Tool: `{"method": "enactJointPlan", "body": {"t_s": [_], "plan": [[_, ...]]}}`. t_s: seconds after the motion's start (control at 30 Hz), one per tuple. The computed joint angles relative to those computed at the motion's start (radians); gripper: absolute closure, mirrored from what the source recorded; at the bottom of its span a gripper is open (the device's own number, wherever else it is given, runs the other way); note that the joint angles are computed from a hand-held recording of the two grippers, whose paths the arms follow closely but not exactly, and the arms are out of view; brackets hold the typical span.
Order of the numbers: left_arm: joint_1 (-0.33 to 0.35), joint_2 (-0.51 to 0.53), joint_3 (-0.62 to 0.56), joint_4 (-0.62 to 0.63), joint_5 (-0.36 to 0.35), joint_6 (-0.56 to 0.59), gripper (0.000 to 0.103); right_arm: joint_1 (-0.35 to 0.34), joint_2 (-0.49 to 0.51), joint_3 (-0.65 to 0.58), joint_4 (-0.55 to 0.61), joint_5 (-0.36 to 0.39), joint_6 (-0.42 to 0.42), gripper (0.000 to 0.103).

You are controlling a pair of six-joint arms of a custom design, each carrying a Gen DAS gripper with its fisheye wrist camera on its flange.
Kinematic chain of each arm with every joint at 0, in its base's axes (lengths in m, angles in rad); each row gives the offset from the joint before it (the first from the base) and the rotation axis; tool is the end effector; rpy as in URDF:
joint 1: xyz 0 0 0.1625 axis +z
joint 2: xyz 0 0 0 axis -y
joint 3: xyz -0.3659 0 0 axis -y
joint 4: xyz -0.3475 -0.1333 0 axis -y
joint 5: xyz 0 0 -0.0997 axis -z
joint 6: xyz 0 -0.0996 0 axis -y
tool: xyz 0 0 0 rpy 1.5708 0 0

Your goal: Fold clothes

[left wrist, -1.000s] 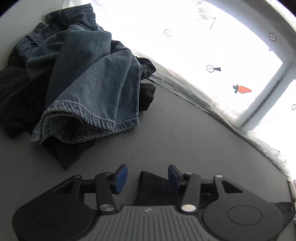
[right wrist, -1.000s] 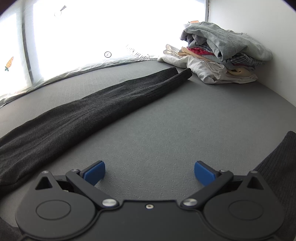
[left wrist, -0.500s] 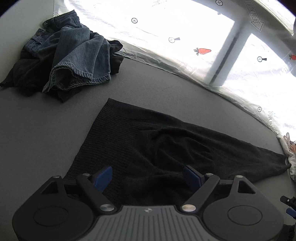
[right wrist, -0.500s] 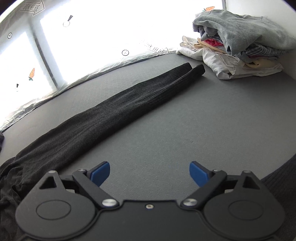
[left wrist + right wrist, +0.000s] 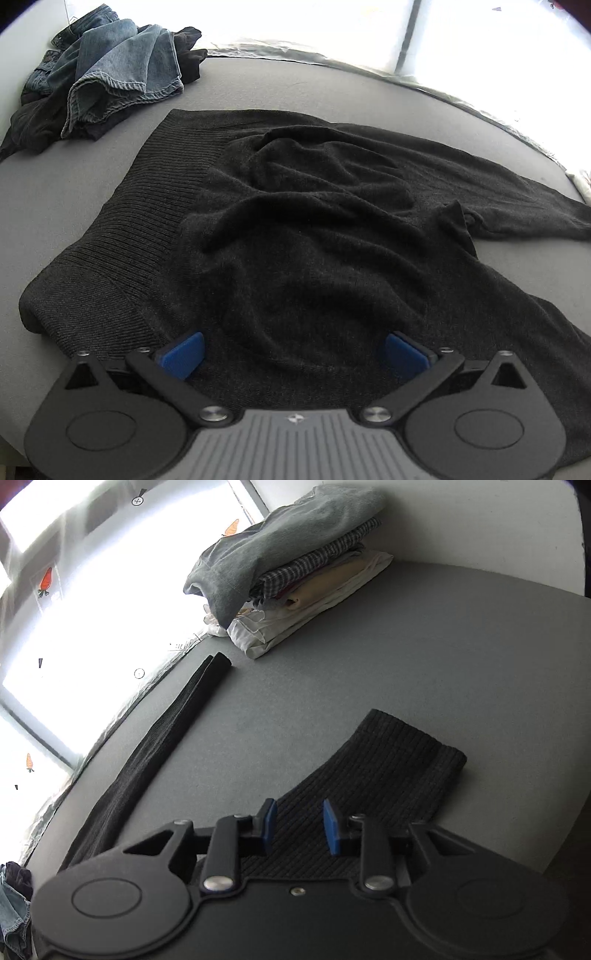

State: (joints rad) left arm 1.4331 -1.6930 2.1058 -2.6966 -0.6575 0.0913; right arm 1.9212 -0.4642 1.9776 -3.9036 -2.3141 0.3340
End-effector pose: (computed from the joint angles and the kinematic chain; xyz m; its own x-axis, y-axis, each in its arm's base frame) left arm 0.1567 -0.4144 0.4054 -0.6641 -0.3589 -0.6559 0.1651 0.7852 -0.5968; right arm 0.2228 -0.4177 0.0022 -0.8905 0.4102 0.1969 0.0609 0.5363 -0.8418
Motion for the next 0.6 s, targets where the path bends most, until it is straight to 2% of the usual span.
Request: {"method": "enactJointPlan", "body": {"t_s": [0.03,0.1,0.3,0.4,0.6], "plan": [[-0.009,0.013,0.014,-0.039,0.026,0.023,0.000,-0.018,-0.018,0.039,-0.031,0.020,0.041,0.077],[-0.016,0.023,0.021,-0.057,0.048,-0.014,0.000,-0.048,-0.046,0.096,-0.072,0.043,0.095,0.079],[-0.031,0.042,0.013,-0.037,0.098,-0.088,0.000,-0.118,-0.085,0.202,-0.136,0.104,0.181,0.079],[-0.037,0.043,0.028,-0.062,0.109,-0.096,0.000,-0.137,-0.108,0.220,-0.085,0.107,0.201,0.081],[-0.055,0.049,0.046,-0.070,0.156,-0.173,0.000,-0.160,-0.130,0.226,-0.067,0.141,0.189,0.080]]}}
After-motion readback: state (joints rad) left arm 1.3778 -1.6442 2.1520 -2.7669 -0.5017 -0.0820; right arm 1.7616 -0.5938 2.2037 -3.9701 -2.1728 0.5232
